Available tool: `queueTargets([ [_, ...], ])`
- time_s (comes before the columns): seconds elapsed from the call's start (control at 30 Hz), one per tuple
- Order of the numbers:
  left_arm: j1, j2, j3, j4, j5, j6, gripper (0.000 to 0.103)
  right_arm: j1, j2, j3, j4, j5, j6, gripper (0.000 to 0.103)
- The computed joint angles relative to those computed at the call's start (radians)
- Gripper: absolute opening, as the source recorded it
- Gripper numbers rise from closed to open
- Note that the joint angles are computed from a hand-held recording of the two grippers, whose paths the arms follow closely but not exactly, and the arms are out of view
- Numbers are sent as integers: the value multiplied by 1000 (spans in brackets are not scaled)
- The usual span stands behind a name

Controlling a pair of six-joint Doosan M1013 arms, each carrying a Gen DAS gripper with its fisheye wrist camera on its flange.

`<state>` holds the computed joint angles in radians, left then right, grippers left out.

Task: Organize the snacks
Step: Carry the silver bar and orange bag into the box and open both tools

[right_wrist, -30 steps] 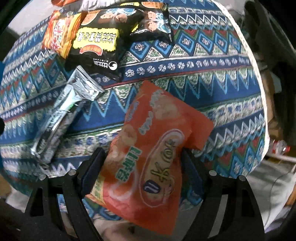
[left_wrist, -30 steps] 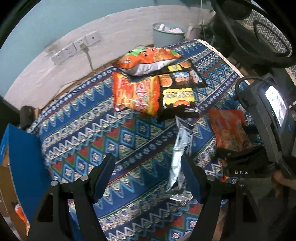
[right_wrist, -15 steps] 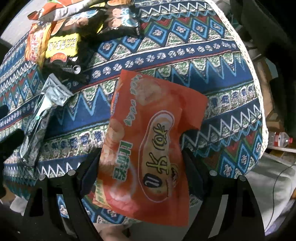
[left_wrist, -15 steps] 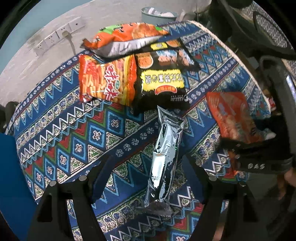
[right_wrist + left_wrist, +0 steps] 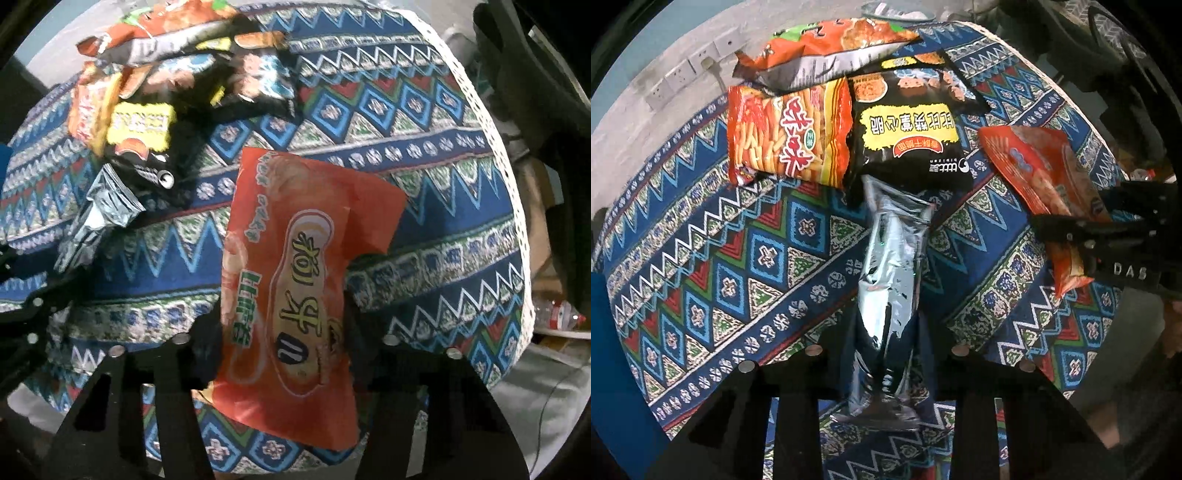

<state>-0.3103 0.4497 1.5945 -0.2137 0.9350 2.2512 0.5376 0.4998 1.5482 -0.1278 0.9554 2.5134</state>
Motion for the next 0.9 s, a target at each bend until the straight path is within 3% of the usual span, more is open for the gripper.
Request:
queueTargets([
  [0.27,28,-39,24,-8,-40,24,29,0,-14,-11,-35,-5,9,48],
  [0.63,51,-88,21,-19,-93,11,29,49,-39,-58,-164,57,49,48],
  [0.9,64,-116,23,-21,-116,-24,29,84,-47,-76,-246,40,78,48],
])
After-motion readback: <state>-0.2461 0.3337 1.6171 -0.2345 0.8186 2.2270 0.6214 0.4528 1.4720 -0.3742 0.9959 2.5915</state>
